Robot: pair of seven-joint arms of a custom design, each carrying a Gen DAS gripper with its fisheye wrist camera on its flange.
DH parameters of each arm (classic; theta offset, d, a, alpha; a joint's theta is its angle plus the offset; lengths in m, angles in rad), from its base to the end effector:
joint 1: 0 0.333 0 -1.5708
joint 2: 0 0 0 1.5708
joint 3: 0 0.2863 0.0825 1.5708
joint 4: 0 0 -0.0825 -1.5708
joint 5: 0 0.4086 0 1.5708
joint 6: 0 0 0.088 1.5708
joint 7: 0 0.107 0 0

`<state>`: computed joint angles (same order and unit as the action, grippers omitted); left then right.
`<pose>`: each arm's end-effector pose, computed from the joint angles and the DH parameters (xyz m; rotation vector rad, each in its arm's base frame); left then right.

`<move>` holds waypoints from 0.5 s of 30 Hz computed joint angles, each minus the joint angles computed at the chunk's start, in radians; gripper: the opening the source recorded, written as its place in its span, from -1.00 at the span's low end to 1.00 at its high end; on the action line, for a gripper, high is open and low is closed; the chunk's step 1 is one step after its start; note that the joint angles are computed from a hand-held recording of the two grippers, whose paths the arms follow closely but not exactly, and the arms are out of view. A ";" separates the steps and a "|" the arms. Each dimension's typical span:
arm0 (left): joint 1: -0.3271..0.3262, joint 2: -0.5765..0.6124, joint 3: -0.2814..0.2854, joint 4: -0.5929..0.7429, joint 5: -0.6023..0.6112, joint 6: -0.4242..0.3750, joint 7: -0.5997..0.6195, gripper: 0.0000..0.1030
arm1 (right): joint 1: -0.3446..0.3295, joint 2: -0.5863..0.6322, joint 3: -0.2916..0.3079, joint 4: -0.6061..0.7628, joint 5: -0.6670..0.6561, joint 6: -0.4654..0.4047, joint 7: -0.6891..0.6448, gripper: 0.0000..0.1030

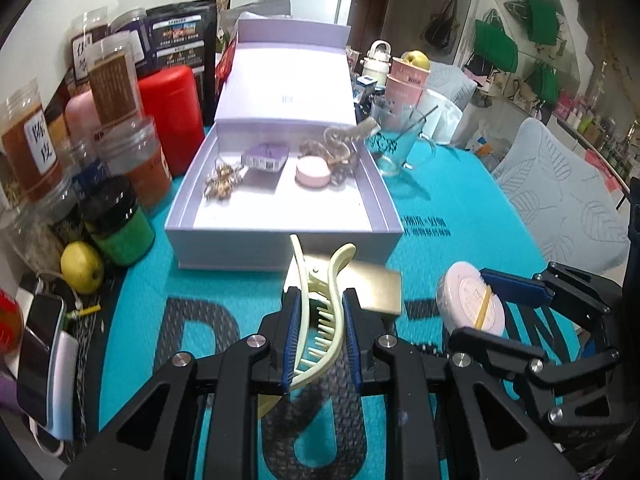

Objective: Organize rigid objects
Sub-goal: 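Lift and carry the yellow clip and pink compact into the white box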

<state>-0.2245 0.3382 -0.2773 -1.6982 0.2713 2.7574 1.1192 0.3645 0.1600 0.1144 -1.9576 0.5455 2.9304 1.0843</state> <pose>0.6270 -0.3323 0.4514 -1.6727 2.0728 -0.9312 0.5954 0.2686 0.4430 -1.9783 1.2151 -0.3920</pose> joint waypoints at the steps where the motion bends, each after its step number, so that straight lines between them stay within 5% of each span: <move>1: 0.001 0.006 0.000 0.013 0.000 -0.004 0.004 -0.60 | -0.005 0.005 0.004 0.012 0.011 -0.008 -0.014 -0.01; 15: -0.017 0.112 0.033 0.212 0.063 -0.039 0.015 -0.60 | -0.037 0.113 0.012 0.221 0.057 -0.090 -0.100 -0.01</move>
